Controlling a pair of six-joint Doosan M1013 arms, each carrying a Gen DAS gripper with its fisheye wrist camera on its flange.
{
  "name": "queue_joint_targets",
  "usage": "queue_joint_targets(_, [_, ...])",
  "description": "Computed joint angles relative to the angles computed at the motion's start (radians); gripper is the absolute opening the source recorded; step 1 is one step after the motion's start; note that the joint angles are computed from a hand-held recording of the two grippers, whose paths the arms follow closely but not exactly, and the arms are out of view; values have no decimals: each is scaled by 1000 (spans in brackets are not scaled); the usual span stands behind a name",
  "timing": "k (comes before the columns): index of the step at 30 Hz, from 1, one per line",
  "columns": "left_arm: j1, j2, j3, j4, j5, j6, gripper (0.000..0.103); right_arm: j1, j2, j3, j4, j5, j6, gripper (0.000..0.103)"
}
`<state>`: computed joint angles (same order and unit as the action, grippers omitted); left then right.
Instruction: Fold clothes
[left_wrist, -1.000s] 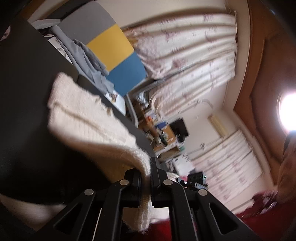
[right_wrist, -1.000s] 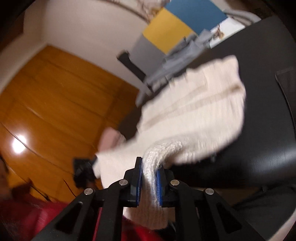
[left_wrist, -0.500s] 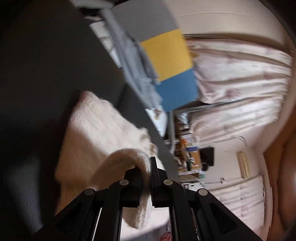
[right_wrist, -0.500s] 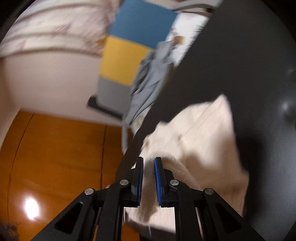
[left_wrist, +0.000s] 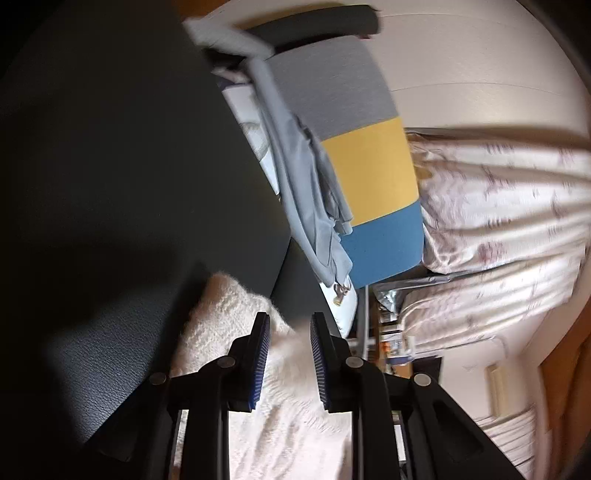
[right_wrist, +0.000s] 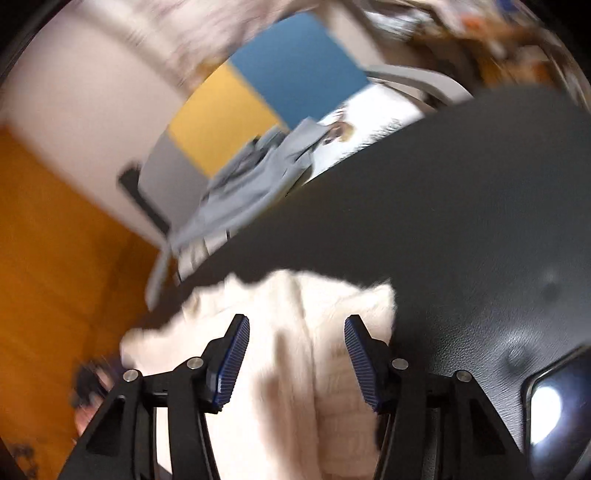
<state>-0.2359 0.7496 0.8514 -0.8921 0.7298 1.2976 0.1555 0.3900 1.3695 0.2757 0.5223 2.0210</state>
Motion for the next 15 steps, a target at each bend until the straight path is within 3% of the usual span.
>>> queue_joint_targets(3, [-23,39,-89,132,116,15,21,39,54,-95,-191,120,8,56])
queue_joint_targets(5, [-42,70,-156,206,197,40,21,57,99,-166,-249,201,-22,56])
queue_joint_targets(8, [-74,87,-196,307,195,76,21,88,172,-275,-417,366,31,56])
queue_joint_targets(10, [-97,95,-227,428,185,63,21,85,181,-285,-411,388,9,40])
queue_joint_targets(11, [-106,97,-243,500,190,52,20,80,189,-292,-380,381,-21,13])
queue_joint_targets(13, [-124,96,-263,626,189,41,20,83,191,-298,-375,372,-40,10])
queue_joint_targets(15, [-122,61,-202,626,85,99,21,79,180,-283,-364,352,-45,9])
